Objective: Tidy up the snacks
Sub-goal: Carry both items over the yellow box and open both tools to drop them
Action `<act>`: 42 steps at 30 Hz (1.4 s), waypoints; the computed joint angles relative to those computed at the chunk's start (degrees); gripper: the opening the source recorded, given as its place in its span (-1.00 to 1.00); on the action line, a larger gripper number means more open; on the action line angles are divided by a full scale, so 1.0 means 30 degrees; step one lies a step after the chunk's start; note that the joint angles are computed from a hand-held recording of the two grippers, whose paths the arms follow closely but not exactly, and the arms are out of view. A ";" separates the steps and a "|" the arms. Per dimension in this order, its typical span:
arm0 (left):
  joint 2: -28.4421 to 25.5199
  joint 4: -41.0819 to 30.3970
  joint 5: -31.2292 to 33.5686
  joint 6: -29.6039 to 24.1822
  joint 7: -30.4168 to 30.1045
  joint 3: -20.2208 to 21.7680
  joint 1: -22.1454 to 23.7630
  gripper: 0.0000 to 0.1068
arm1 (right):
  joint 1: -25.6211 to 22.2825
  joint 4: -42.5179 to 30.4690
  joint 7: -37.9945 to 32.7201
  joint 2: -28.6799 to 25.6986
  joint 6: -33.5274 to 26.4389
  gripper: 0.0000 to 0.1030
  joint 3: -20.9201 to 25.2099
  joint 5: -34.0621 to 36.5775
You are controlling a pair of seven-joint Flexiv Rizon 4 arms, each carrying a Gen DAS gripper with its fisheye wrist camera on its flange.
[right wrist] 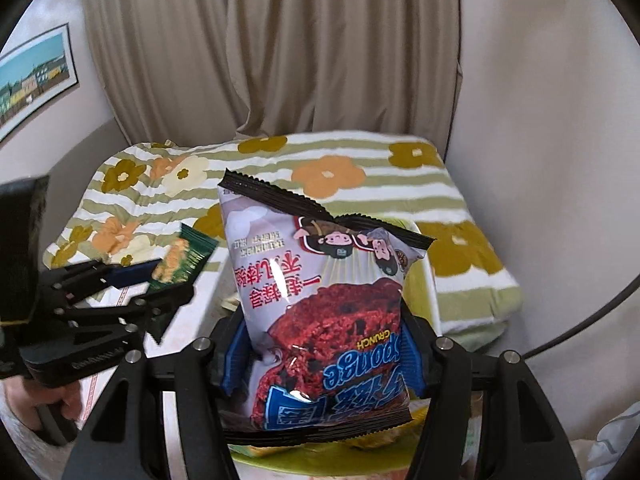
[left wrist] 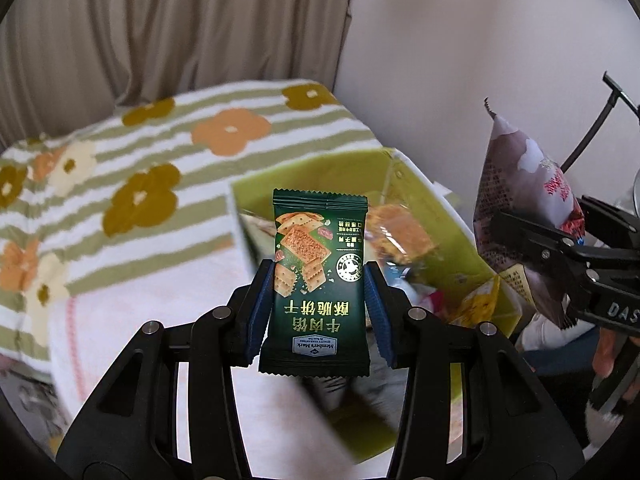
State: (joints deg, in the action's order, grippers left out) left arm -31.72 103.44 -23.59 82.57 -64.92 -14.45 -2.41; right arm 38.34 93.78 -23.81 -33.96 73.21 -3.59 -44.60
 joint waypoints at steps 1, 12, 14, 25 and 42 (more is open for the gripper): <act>-0.0381 -0.0570 0.0119 -0.0454 -0.0545 0.0475 -0.0576 -0.24 | -0.0204 0.0100 -0.0179 -0.0009 0.0047 0.12 0.0147 0.0194; -0.3705 -0.6906 0.2068 -0.4278 -0.2504 0.2504 -0.2406 -0.24 | -0.1253 -0.0029 -0.1848 -0.0608 0.0421 0.12 0.0869 0.2958; -0.4094 -0.7666 0.2188 -0.4680 -0.2502 0.2504 -0.2315 -0.23 | -0.1353 -0.0182 -0.2137 -0.0676 0.0251 0.12 0.0958 0.3342; -0.3847 -0.7474 0.2926 -0.5081 -0.2890 0.2888 -0.1907 0.92 | -0.1865 -0.0168 -0.3202 -0.0699 0.0045 0.12 0.1493 0.5033; -0.1169 -0.3456 0.4980 -0.1915 -0.5598 0.5350 -0.3128 0.92 | -0.2106 -0.0641 -0.5564 -0.1136 -0.0200 0.99 0.2078 0.5890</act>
